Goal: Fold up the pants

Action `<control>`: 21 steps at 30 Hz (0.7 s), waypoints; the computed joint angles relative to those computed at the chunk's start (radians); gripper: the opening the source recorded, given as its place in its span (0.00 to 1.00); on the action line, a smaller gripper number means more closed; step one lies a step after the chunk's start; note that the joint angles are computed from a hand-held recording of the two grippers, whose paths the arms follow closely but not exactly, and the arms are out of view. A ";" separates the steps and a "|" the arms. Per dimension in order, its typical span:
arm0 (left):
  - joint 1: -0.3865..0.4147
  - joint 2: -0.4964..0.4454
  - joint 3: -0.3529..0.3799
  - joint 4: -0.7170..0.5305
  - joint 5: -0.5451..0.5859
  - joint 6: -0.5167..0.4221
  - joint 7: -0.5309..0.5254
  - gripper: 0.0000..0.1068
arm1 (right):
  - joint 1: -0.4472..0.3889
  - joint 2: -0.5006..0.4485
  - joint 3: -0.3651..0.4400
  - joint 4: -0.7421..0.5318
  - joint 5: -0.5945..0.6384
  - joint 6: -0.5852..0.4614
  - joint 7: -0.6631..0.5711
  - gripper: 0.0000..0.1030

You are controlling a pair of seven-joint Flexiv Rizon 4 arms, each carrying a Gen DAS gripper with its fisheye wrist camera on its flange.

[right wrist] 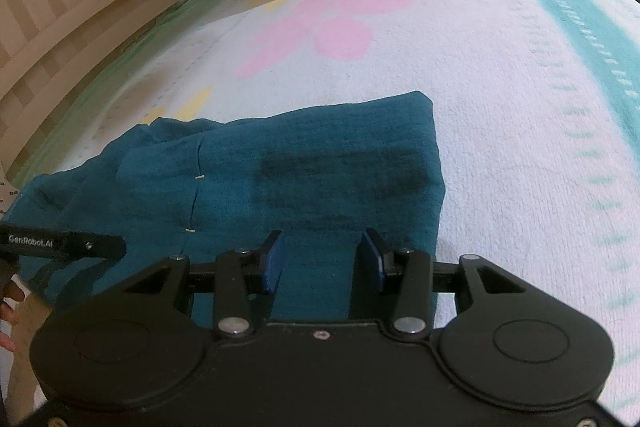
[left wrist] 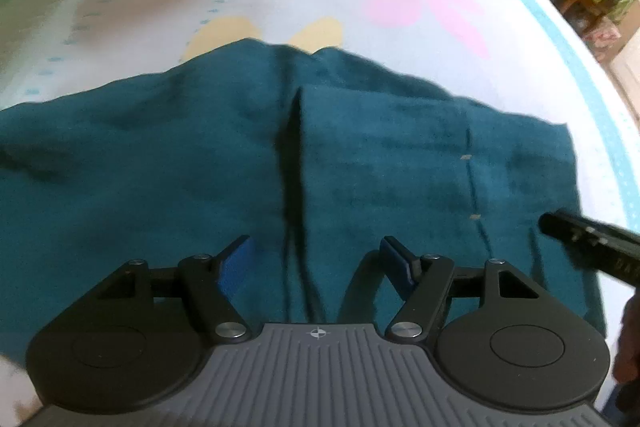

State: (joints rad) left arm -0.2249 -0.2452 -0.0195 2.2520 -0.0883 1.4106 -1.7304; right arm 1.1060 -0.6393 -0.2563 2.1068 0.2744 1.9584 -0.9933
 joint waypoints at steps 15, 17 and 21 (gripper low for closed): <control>0.129 -0.103 -0.221 -0.040 -0.340 0.078 0.263 0.56 | -0.034 0.003 0.034 -0.003 0.002 0.016 -0.004 0.51; 0.083 -0.096 -0.157 -0.048 -0.304 0.059 0.220 0.41 | -0.037 0.002 0.038 -0.004 0.005 0.018 -0.004 0.51; 0.023 -0.087 -0.082 -0.060 -0.229 0.059 0.144 0.23 | -0.044 0.003 0.047 -0.005 0.007 0.023 -0.005 0.51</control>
State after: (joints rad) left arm -0.2015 -0.3324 -0.1017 2.1918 -0.3175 1.4701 -1.5866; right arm 1.0616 -0.6363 -0.2098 2.1022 0.2814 1.9818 -0.9981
